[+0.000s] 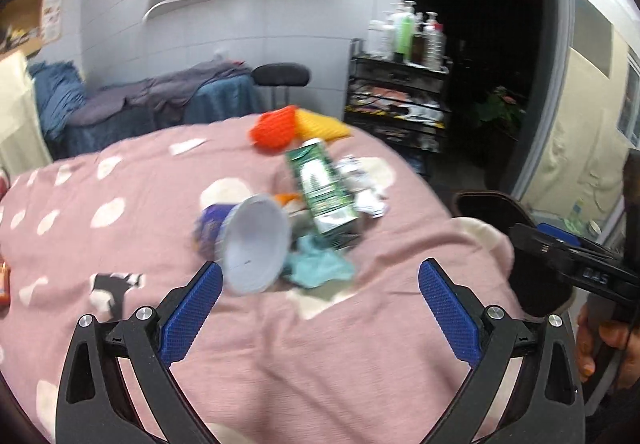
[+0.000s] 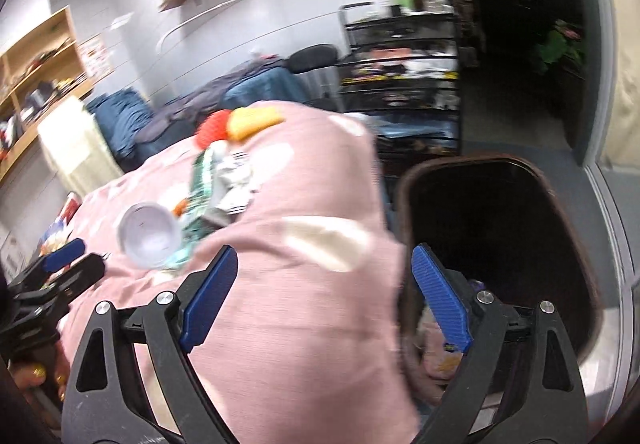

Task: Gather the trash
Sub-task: 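Return both open tools to the remaining trash on the bedspread, then grasp the blue yogurt cup rim with the left tool while the right tool grasps the green carton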

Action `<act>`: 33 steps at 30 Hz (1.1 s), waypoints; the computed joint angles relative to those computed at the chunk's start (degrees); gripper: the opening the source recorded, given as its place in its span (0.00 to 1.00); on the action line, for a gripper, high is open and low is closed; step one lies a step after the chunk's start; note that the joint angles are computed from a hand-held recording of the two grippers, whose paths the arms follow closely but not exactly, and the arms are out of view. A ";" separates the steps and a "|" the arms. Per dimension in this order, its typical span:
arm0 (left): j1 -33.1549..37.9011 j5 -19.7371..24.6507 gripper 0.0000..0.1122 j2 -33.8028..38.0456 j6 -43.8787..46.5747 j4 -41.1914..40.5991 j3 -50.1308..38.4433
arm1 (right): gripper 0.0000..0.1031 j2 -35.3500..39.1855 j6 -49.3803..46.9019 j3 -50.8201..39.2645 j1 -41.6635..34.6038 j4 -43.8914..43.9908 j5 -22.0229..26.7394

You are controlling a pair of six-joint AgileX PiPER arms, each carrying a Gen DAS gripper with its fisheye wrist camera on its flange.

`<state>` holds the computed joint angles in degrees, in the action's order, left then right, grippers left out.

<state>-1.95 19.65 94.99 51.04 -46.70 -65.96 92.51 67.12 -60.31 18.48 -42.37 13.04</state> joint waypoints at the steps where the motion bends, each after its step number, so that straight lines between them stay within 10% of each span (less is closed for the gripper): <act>1: 0.99 0.47 0.86 0.38 -1.27 0.73 -0.40 | 0.85 0.69 -2.16 -1.04 0.63 1.66 -0.05; 18: 3.28 11.85 0.60 17.81 -27.83 29.91 -22.54 | 0.86 11.05 -33.92 -17.49 5.71 27.43 6.11; 27: 6.19 14.35 0.09 19.07 -28.56 26.04 -24.75 | 0.85 18.99 -43.35 -30.87 5.86 34.91 12.63; 33: 8.71 11.11 0.08 15.51 -25.99 20.56 -20.19 | 0.82 27.82 -46.64 -46.07 6.53 36.30 21.64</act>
